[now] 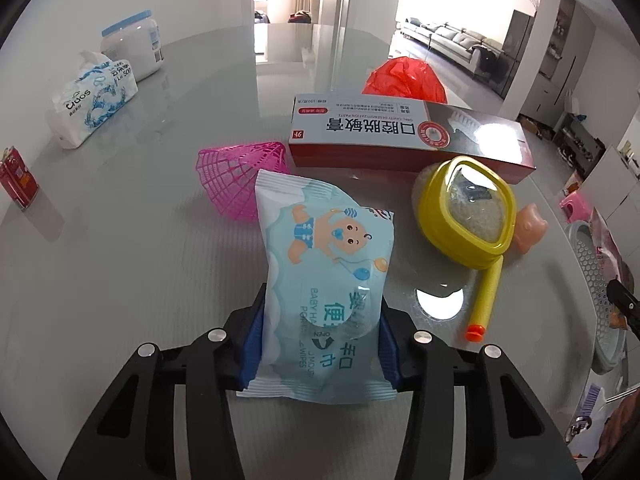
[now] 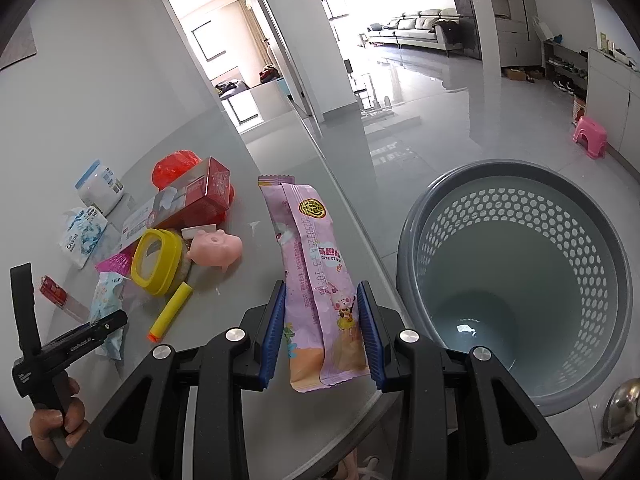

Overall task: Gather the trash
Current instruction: 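Carry the wipes packet and pink snack bar in both tools over the grey basket, then open both tools to drop the packet and snack bar into the basket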

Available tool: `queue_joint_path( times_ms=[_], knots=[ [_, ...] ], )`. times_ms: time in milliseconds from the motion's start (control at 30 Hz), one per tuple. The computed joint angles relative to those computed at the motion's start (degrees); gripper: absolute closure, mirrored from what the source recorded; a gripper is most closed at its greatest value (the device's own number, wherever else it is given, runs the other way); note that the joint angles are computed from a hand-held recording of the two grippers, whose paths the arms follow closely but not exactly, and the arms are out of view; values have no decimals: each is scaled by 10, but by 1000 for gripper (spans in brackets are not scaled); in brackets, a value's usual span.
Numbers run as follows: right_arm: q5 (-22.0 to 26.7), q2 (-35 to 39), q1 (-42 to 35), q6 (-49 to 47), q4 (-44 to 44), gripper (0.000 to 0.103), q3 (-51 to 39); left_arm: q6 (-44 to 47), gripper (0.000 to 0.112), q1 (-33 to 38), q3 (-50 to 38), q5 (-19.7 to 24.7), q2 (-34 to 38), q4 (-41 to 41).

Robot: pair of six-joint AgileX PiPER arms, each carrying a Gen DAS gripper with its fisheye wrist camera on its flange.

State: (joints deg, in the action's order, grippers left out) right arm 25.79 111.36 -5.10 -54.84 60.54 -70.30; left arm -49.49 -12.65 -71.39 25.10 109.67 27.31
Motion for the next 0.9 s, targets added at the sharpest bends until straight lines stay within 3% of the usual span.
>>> queue_joint_path(
  times_ms=[233, 400, 667, 767, 900],
  knots=[
    [15, -9, -33, -42, 36, 69, 12, -84, 66, -62, 3, 11, -40, 92],
    [23, -21, -83, -71, 59, 69, 26, 5, 66, -111, -64, 5, -18, 34],
    [21, -31, -183, -78, 45, 68, 42, 218, 66, -190, -305, 58, 134, -130],
    [18, -22, -209, -65, 28, 68, 38, 265, 66, -214, -418, 107, 206, -162],
    [25, -3, -233, -58, 15, 68, 26, 300, 66, -239, -599, 204, 310, -196]
  ],
)
